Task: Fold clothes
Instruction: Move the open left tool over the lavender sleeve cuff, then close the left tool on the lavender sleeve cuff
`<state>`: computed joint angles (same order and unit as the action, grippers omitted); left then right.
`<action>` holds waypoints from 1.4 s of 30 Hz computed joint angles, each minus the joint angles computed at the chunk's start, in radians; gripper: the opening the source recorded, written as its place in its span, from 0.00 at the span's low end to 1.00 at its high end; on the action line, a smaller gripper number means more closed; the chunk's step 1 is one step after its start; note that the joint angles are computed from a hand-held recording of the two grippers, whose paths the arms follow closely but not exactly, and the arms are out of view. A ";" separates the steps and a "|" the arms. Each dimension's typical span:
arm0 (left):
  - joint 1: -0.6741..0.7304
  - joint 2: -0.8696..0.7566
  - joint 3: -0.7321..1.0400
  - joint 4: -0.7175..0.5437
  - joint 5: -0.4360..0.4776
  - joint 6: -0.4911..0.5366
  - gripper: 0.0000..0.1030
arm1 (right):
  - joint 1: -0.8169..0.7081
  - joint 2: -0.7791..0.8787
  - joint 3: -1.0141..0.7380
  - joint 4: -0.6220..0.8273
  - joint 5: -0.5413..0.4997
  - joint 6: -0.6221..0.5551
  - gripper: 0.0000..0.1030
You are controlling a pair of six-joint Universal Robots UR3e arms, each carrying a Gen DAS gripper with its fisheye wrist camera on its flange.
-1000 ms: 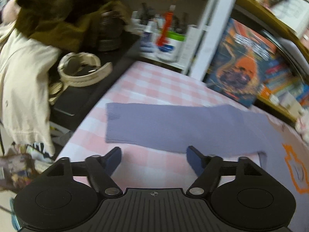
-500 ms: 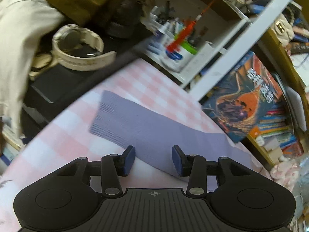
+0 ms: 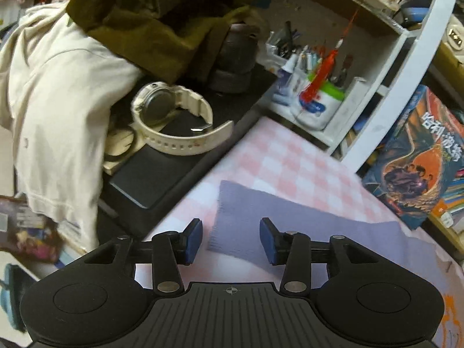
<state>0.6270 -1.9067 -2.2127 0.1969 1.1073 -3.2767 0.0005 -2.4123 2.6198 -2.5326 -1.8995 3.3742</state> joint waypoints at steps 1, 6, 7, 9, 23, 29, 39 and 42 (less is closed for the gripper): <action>0.011 -0.004 0.000 -0.005 -0.038 -0.006 0.39 | 0.000 -0.002 0.000 0.002 -0.001 0.000 1.00; 0.053 -0.040 -0.012 -0.008 -0.235 -0.055 0.39 | -0.009 -0.021 0.002 0.018 -0.001 -0.002 1.00; 0.055 -0.046 -0.012 -0.009 -0.256 -0.067 0.39 | -0.011 -0.025 0.002 0.021 -0.001 -0.003 1.00; 0.054 -0.055 -0.011 -0.004 -0.279 -0.097 0.39 | -0.012 -0.029 0.003 0.025 -0.002 -0.003 1.00; 0.058 -0.086 0.042 0.005 -0.259 -0.241 0.42 | -0.012 -0.039 0.003 0.031 -0.004 -0.001 1.00; 0.102 -0.108 0.052 0.019 -0.287 -0.298 0.40 | -0.042 -0.062 -0.001 0.064 -0.004 0.006 1.00; 0.100 -0.103 0.062 -0.021 -0.244 -0.292 0.03 | -0.073 -0.071 0.011 0.039 0.034 -0.051 1.00; 0.089 -0.082 0.047 0.015 -0.237 -0.292 0.03 | -0.153 -0.143 0.022 0.083 0.090 -0.104 1.00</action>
<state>0.7156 -1.9889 -2.1660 0.2117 0.8705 -3.5685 -0.1529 -2.5555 2.6422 -2.4499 -1.8091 3.2702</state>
